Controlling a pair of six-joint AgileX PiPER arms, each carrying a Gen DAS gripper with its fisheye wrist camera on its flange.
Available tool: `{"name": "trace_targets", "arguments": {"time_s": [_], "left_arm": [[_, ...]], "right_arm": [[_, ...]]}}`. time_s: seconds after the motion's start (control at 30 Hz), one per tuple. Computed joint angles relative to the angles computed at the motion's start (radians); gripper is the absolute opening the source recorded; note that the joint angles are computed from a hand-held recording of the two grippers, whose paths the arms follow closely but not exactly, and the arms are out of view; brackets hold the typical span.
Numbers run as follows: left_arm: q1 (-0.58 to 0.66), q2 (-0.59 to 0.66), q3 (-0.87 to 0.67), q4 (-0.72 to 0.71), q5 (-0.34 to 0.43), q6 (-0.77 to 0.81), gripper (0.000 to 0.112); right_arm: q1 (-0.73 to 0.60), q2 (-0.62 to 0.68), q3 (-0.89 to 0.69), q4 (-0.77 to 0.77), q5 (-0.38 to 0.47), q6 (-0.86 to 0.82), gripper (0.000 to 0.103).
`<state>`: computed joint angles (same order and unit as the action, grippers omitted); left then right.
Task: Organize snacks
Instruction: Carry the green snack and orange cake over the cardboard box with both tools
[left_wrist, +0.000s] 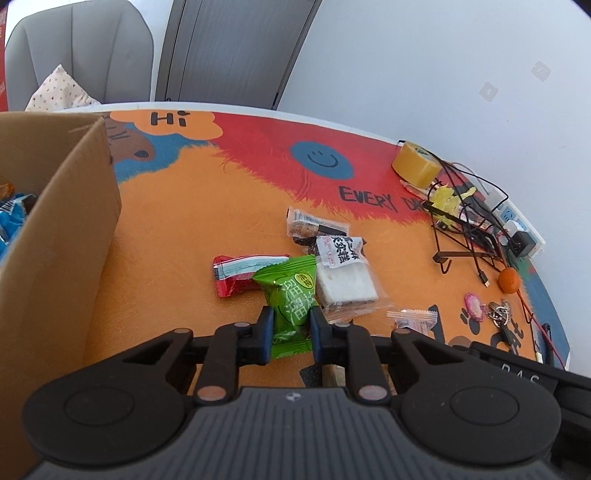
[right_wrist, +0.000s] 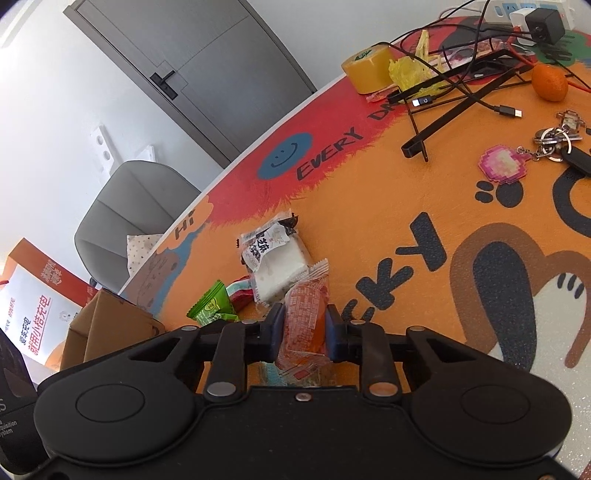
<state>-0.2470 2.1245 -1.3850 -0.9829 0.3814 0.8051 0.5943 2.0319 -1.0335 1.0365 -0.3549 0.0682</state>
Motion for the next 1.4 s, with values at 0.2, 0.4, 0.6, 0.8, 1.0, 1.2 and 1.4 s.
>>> {"name": "trace_targets", "arguments": {"time_s": [0.2,0.4,0.6,0.8,1.0,1.2,1.4], "left_arm": [[0.017,-0.074,0.077,-0.104,-0.012,0.122,0.019],[0.044,-0.135,0.13,-0.183,-0.018,0.217,0.019],[0.085,-0.194,0.175,-0.27,-0.005,0.313,0.019],[0.14,-0.248,0.213,-0.299,0.01,0.353,0.019],[0.219,-0.282,0.241,-0.344,0.054,0.422,0.019],[0.311,-0.29,0.25,-0.36,0.099,0.458,0.019],[0.393,-0.304,0.27,-0.373,0.124,0.495,0.019]], "right_arm": [[0.028,-0.035,0.024,-0.019,-0.038,0.013,0.024],[0.046,-0.051,0.018,-0.084,-0.063,0.03,0.024],[0.07,-0.054,-0.024,-0.025,-0.059,-0.061,0.024],[0.102,-0.044,-0.087,0.051,-0.054,-0.17,0.024],[0.132,-0.027,-0.159,0.111,-0.052,-0.267,0.024],[0.156,0.008,-0.258,0.168,-0.024,-0.361,0.024],[0.183,0.058,-0.368,0.249,0.011,-0.487,0.024]]}}
